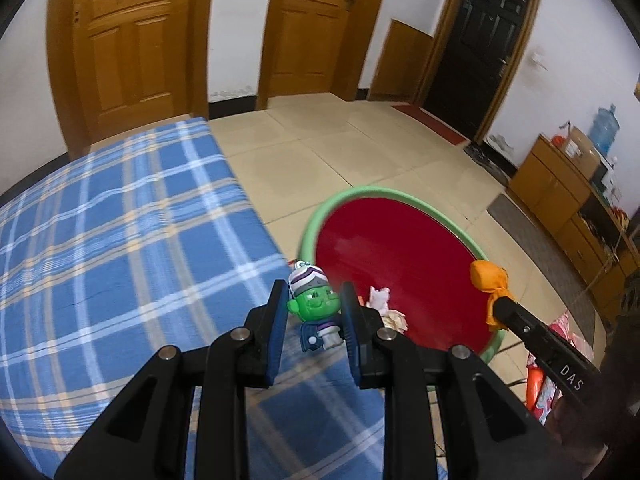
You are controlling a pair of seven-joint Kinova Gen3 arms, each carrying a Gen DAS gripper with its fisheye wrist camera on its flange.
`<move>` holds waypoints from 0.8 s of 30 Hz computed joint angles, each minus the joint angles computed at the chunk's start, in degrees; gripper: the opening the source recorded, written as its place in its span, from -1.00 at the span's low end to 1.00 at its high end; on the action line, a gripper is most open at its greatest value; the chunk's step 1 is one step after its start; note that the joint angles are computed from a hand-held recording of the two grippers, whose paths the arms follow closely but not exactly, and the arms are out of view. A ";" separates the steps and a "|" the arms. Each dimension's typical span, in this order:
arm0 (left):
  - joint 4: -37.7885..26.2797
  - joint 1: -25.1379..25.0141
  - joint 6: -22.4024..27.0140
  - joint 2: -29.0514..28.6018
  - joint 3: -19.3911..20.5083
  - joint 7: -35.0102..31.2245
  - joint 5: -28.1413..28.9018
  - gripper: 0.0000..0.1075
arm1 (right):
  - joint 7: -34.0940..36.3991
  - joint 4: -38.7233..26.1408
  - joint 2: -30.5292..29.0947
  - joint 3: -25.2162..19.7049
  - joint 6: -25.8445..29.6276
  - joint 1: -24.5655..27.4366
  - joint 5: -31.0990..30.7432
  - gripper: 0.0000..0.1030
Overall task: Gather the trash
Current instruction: 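Open the right tool to drop the orange cloth into the bin, then open the left tool to drop the green figure into the bin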
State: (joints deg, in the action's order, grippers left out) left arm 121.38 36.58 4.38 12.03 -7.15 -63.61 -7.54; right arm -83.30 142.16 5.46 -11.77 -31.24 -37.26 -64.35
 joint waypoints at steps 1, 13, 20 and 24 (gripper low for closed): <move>-0.49 0.15 0.26 0.47 0.30 -0.04 -0.05 -0.52 | -0.37 0.22 0.01 0.08 0.13 0.21 0.42 -0.67; -3.80 -1.82 1.67 4.09 5.09 -2.26 0.95 -0.52 | -7.11 2.78 -0.61 0.91 0.71 2.30 6.59 -0.44; -4.21 -4.65 1.09 4.83 8.19 -5.35 2.34 -0.45 | -7.39 3.31 -0.95 0.38 -0.71 2.16 6.01 -0.44; -3.65 -0.37 0.57 4.36 3.67 -4.59 2.32 -0.29 | -6.60 3.19 -1.18 0.22 -0.81 2.12 5.09 -0.44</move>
State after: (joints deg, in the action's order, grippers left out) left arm 117.73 36.20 4.95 16.39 -3.49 -68.20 -5.23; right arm -89.90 145.35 4.28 -11.55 -32.05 -35.14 -59.26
